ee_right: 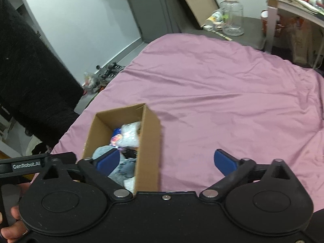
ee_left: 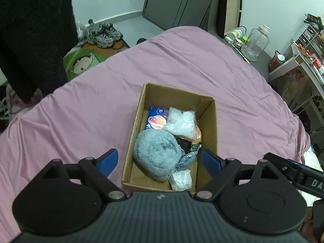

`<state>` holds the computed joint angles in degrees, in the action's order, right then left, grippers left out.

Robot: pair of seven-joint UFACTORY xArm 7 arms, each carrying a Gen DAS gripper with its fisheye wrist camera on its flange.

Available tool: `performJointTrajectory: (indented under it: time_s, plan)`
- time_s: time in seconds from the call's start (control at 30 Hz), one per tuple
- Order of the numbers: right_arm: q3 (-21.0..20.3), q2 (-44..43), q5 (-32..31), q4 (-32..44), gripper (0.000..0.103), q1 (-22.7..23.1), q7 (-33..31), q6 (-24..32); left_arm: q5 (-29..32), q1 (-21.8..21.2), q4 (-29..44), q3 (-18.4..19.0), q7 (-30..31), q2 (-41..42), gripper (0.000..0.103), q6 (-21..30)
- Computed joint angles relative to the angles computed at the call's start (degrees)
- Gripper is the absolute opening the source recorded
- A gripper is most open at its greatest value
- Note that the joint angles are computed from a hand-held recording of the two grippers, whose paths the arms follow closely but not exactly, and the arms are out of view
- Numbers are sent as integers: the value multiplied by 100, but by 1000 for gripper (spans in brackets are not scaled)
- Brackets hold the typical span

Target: Organize soft objects

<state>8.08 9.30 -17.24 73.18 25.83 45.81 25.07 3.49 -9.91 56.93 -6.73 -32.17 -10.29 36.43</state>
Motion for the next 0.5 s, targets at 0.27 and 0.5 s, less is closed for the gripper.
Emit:
performJointTrajectory:
  time_s: [0.27, 0.5]
  plan:
    - [-4, -568, -93, -622, 103, -267, -96, -81, 605, -78, 123, -252, -505, -66, 89, 173]
    - [101, -1002, -64, -1066, 103, -521, -329, -239, 980, -219, 155, -418, -860, -147, 89, 344]
